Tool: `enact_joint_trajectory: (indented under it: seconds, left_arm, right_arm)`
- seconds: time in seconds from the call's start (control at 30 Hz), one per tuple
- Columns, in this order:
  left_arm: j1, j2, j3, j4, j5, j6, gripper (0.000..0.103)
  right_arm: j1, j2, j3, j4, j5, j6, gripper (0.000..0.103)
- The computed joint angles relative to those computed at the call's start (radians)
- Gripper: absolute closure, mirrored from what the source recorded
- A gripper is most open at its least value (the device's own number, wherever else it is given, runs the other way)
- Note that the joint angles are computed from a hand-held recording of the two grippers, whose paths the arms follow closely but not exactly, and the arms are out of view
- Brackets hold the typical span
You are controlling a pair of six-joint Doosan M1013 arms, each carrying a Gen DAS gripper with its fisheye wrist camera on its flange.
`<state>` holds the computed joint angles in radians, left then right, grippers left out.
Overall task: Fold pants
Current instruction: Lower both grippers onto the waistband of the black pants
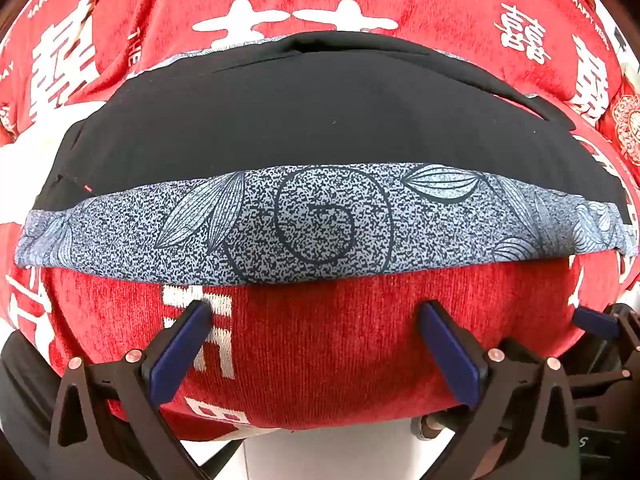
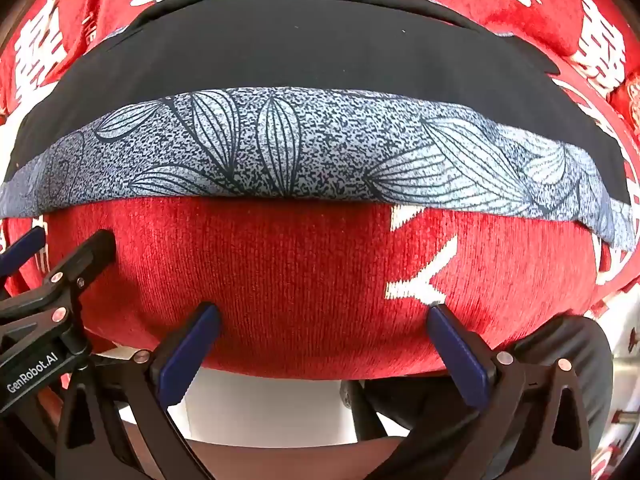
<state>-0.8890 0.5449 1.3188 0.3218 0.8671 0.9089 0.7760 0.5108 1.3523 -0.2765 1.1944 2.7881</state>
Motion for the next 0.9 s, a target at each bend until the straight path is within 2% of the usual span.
enact_joint_trajectory:
  seconds: [0.13, 0.37, 0.67, 0.77, 0.8, 0.9]
  left_arm:
    - [-0.001, 0.004, -0.008, -0.003, 0.008, 0.000, 0.000]
    - [0.007, -0.005, 0.016, -0.015, -0.022, 0.004, 0.000]
    - [0.010, -0.004, 0.003, -0.035, -0.005, 0.043, 0.000]
    - [0.006, -0.023, 0.015, 0.042, -0.021, 0.016, 0.000]
    - [0.006, -0.035, 0.025, 0.074, -0.039, -0.002, 0.000]
    - [0.021, -0.069, 0.045, 0.134, -0.079, -0.055, 0.000]
  right_arm:
    - [-0.003, -0.006, 0.011, 0.009, -0.018, 0.012, 0.000]
    - [-0.006, -0.007, 0.021, 0.012, -0.027, 0.018, 0.000]
    - [-0.004, -0.006, 0.024, 0.007, -0.030, 0.024, 0.000]
    - [-0.015, -0.014, 0.025, 0.058, -0.041, -0.014, 0.000]
    - [-0.019, -0.027, 0.040, 0.067, -0.072, -0.008, 0.000]
    - [-0.009, -0.066, 0.064, -0.024, -0.133, 0.103, 0.000]
